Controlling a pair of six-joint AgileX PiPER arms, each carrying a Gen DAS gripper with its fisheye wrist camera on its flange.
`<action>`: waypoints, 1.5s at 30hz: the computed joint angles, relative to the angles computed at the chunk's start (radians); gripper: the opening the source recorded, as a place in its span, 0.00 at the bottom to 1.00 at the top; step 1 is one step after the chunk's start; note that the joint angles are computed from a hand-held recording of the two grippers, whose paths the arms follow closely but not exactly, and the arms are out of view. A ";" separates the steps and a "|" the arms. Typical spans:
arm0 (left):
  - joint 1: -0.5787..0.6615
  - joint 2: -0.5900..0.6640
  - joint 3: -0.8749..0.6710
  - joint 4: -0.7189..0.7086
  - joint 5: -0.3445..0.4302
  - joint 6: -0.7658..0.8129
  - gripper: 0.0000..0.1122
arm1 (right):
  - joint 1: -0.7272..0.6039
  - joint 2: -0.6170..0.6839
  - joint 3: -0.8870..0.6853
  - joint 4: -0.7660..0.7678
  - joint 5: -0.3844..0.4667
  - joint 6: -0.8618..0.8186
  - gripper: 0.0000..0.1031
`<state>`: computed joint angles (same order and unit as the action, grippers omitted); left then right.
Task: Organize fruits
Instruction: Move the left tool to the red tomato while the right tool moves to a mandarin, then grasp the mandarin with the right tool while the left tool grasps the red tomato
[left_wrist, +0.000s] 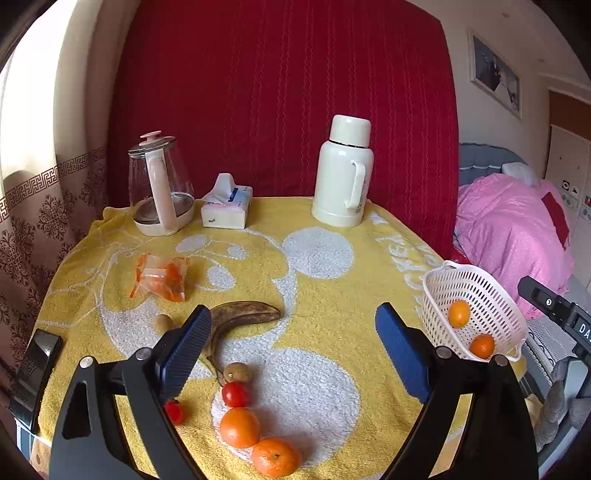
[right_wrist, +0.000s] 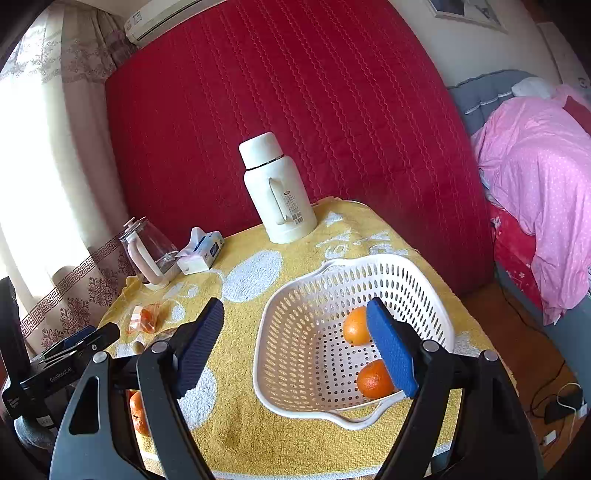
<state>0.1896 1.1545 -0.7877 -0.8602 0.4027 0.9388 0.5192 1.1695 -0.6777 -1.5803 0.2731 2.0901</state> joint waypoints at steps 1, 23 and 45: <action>0.022 -0.001 -0.002 0.007 0.005 0.001 0.80 | 0.012 0.003 -0.001 -0.001 0.005 0.000 0.78; 0.356 0.130 0.039 -0.094 0.072 0.240 0.75 | 0.293 0.196 -0.084 0.047 0.038 -0.077 0.78; 0.380 0.349 -0.017 -0.051 0.143 0.243 0.35 | 0.381 0.359 -0.182 0.364 -0.023 -0.398 0.78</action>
<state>0.5697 1.5037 -0.8050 -0.9108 0.5453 1.1815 0.9006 1.5281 -0.8593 -1.2163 0.2504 1.6925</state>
